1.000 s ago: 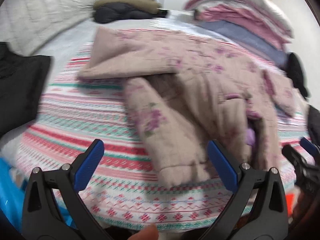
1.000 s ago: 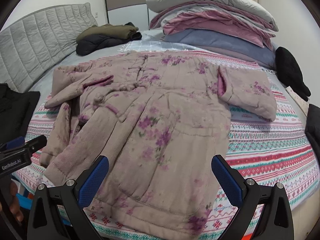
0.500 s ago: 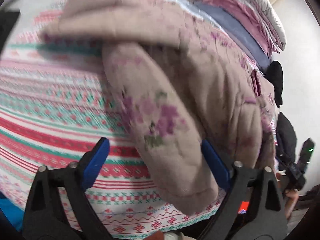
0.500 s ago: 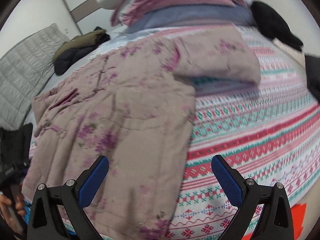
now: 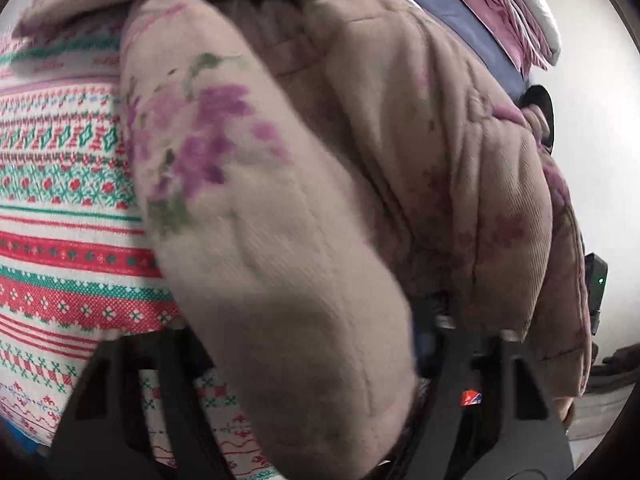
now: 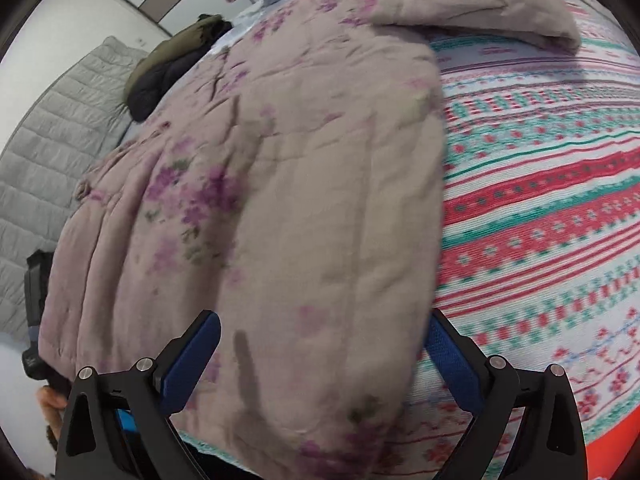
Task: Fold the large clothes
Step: 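Grasp the jacket body with both grippers and pull it flat, then release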
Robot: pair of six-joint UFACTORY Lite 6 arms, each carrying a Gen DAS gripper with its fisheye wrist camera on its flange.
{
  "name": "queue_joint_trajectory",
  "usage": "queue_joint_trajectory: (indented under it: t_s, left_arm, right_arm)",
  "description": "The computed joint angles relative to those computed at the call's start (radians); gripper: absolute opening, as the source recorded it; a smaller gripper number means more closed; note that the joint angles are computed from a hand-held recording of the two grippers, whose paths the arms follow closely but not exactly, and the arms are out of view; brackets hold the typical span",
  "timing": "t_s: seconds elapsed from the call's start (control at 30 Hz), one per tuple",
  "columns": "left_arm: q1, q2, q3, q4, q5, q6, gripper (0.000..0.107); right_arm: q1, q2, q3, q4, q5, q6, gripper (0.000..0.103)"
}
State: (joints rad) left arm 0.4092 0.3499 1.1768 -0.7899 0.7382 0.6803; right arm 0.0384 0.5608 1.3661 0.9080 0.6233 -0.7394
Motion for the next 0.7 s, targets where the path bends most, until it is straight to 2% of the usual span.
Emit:
queue_joint_trajectory:
  t_s: [0.03,0.1,0.13,0.2,0.23,0.3,0.4,0.53,0.6,0.67,0.7]
  left_arm:
    - [-0.001,-0.007,-0.006,0.002,-0.007,-0.004,0.058]
    - [-0.011,-0.03,-0.024,0.006,-0.028,-0.023,0.038]
    - [0.003,-0.037,-0.033,-0.001,-0.026,-0.011,0.034]
    - [0.034,-0.088,-0.072,-0.045,-0.021,0.023,0.023]
    - [0.041,-0.106,-0.086,-0.058,-0.025,0.036,0.021]
    - [0.06,-0.162,-0.114,-0.081,-0.032,0.051,0.018]
    - [0.088,-0.242,-0.161,-0.098,-0.041,0.063,0.016]
    - [0.153,-0.379,-0.232,-0.105,-0.086,0.098,0.014]
    - [0.188,-0.439,-0.228,-0.07,-0.106,0.075,0.014]
    - [0.286,-0.517,-0.242,-0.091,-0.077,0.132,0.013]
    - [0.351,-0.542,-0.221,-0.095,-0.024,0.147,0.013]
  right_arm:
    - [0.021,-0.006,-0.009,-0.012,-0.015,0.0,0.097]
    - [0.075,-0.029,-0.044,-0.079,-0.103,0.027,0.085]
    - [0.103,-0.044,-0.064,-0.135,-0.153,0.063,0.081]
    - [0.125,-0.065,-0.1,-0.155,-0.208,0.069,0.061]
    - [0.127,-0.073,-0.112,-0.146,-0.22,0.058,0.054]
    - [0.105,-0.089,-0.131,-0.07,-0.219,-0.012,0.031]
    - [0.05,-0.13,-0.175,0.103,-0.181,-0.171,0.022]
    - [-0.014,-0.254,-0.248,0.275,-0.166,-0.333,0.019]
    - [-0.051,-0.311,-0.249,0.3,-0.148,-0.338,0.018]
    - [-0.135,-0.369,-0.248,0.317,-0.081,-0.347,0.018]
    - [-0.18,-0.379,-0.219,0.299,-0.04,-0.319,0.018]
